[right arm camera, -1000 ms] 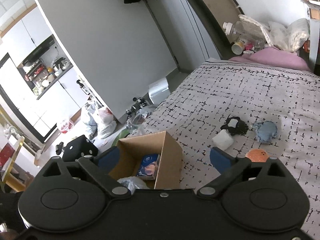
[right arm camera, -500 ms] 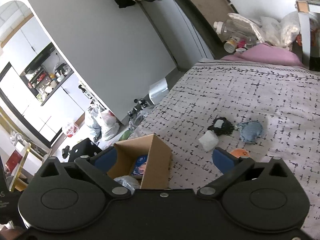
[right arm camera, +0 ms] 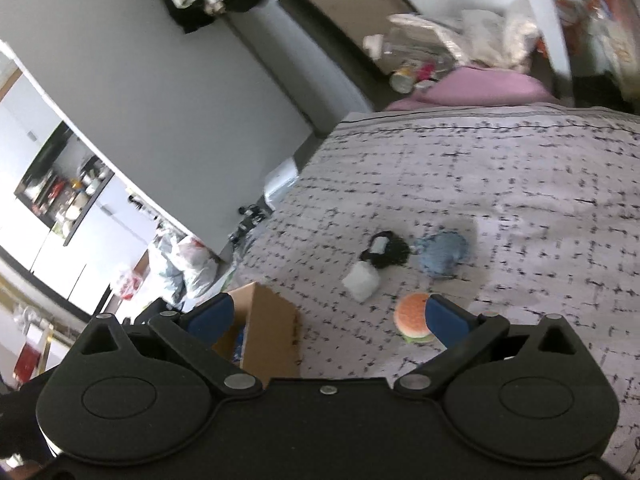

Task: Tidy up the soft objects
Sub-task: 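Move left tool to burger plush while right tool moves to blue denim plush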

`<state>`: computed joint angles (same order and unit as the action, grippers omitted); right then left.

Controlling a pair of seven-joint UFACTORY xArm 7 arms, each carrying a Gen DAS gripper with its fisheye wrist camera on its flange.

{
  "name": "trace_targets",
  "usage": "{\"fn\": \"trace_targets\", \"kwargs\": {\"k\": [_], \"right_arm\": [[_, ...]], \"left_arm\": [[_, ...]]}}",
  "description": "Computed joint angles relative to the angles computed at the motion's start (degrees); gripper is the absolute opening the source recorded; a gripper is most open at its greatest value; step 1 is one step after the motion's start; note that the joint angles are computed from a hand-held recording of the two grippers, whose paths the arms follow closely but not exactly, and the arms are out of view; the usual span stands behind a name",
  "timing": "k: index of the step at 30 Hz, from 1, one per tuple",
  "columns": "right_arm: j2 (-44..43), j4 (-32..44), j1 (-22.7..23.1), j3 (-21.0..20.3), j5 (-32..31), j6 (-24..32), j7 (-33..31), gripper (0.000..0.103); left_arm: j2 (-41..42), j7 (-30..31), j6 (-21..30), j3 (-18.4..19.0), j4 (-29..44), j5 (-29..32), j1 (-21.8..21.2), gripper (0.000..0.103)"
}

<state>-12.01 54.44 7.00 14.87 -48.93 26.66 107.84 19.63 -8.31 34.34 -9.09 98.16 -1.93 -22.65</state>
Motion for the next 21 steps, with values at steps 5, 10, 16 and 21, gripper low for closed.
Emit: {"fn": "trace_targets", "kwargs": {"k": [5,10,16,21], "right_arm": [[-1.5,-0.8,-0.1,-0.3,1.4,2.3,-1.4,0.103],[-4.3,-3.1,-1.9,0.1,1.0,3.1,0.9,0.103],[-5.9,-6.2,-4.1,-0.1,4.2,3.2,0.4,0.103],[-5.2,-6.8,-5.6,0.3,4.5,3.2,1.0,0.103]], "left_arm": [[1.1,0.8,1.1,-0.8,1.6,-1.5,-0.2,0.103],[3.1,2.5,1.9,-1.3,3.9,-1.6,-1.2,0.103],[6.8,3.3,4.4,-1.4,8.4,-1.4,-3.1,0.103],[10.4,3.2,7.0,-1.1,12.7,-1.1,-4.8,0.103]]}}
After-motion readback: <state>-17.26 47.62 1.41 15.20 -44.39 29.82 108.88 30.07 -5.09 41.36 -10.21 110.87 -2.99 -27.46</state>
